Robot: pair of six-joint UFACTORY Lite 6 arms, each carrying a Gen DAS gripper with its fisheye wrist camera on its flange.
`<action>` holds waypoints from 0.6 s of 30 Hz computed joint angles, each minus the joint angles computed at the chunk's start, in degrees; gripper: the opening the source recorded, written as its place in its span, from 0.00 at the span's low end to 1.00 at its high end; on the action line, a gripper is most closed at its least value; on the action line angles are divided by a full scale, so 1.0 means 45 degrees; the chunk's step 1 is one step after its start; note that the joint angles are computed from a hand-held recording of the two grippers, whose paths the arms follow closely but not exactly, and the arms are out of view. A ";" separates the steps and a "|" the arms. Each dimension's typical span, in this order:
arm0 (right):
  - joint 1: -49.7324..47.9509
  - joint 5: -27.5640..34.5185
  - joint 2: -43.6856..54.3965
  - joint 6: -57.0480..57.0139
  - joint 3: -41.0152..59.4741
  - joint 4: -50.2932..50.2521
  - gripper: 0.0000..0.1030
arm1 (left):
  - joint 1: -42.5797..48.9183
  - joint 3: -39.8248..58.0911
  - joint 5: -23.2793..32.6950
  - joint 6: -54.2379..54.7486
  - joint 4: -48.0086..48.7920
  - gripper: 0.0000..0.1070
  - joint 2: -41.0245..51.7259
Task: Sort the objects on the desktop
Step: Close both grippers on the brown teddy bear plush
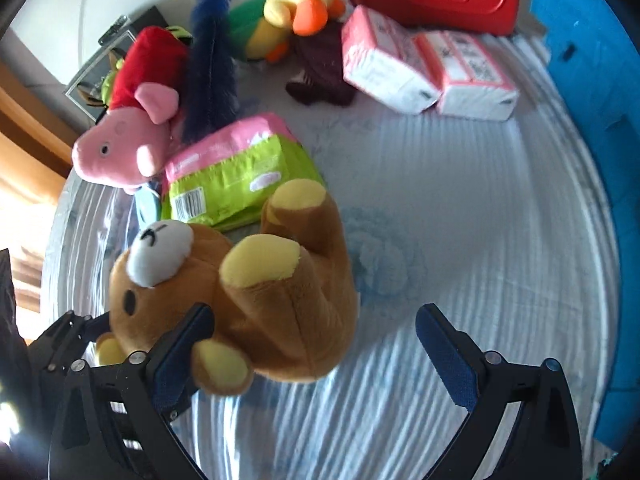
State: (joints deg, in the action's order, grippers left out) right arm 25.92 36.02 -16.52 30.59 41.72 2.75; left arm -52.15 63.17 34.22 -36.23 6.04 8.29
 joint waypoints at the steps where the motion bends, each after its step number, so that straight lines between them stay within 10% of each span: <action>1: -0.0181 -0.0390 0.0150 -0.0877 -0.0170 0.0776 0.88 | 0.0055 0.0096 -0.0038 0.0164 -0.0104 0.90 0.0222; 9: -0.0407 -0.1370 -0.0372 -0.2544 -0.1047 0.2640 0.70 | -0.0060 -0.0060 -0.0664 -0.0406 0.0593 0.87 0.0609; 18: 0.2484 0.0325 -0.2275 0.3147 -0.0589 -0.2402 0.53 | -0.1946 -0.0522 0.0599 -0.3961 0.4242 0.80 -0.1254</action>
State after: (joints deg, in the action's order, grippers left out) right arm 37.10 37.49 -26.76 44.75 39.07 -8.06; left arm -60.90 60.82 36.92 -54.06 25.13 2.65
